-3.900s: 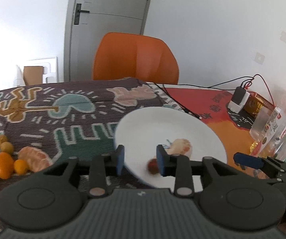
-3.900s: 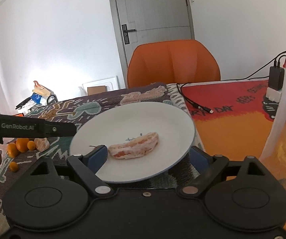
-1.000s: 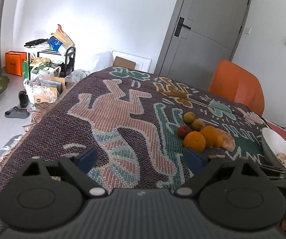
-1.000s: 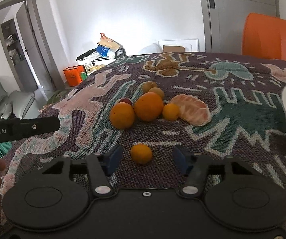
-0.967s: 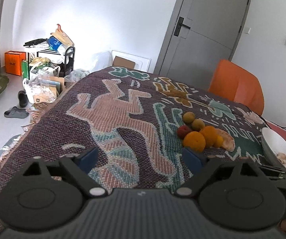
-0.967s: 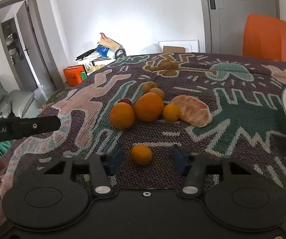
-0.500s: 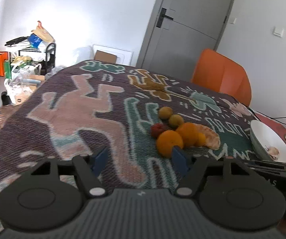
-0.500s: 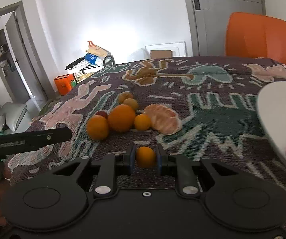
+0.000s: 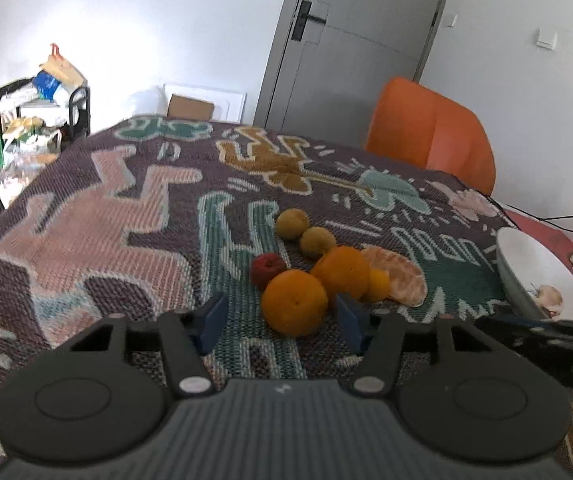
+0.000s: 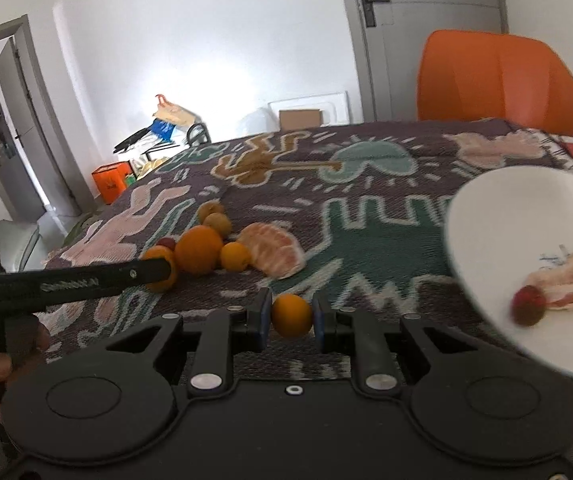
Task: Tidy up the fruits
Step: 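Grasp a small mandarin with the right tool while the left grasps a larger orange, then drop the small mandarin into the white bowl with the right tool while the left carries the orange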
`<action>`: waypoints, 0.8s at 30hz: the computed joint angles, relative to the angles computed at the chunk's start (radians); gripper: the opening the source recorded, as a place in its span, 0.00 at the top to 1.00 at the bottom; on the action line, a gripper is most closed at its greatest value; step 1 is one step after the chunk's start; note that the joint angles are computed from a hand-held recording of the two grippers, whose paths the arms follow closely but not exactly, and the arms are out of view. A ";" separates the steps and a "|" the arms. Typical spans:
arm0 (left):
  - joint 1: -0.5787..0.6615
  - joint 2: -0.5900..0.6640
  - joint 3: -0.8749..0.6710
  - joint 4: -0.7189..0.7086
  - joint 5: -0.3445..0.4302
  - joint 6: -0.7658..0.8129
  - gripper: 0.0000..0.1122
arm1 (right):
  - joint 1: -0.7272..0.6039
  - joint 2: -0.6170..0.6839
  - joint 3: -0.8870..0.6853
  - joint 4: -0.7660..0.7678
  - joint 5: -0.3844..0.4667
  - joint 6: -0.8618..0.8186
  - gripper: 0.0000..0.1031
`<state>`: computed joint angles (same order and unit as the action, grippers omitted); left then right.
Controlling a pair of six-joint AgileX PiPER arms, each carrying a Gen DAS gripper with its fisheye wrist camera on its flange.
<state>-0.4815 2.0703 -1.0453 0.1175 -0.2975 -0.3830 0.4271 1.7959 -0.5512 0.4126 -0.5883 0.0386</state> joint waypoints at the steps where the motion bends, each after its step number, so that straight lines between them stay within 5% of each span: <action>1: 0.003 0.009 -0.008 0.035 0.001 -0.036 0.57 | -0.009 -0.014 0.015 -0.001 -0.006 0.001 0.81; 3: 0.001 0.012 -0.003 0.054 -0.020 -0.056 0.69 | -0.024 -0.035 0.036 -0.006 -0.010 0.003 0.81; 5: -0.012 -0.002 0.008 -0.037 -0.023 0.002 0.70 | -0.037 -0.056 0.058 -0.003 -0.021 0.000 0.81; 24: -0.162 -0.083 0.012 -0.109 -0.025 0.067 0.70 | -0.221 -0.195 0.274 -0.105 -0.139 0.090 0.81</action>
<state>-0.6434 1.9877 -1.0335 0.0088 -0.3225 -0.3158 0.2064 1.6007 -0.2775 0.3074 -0.7268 0.1281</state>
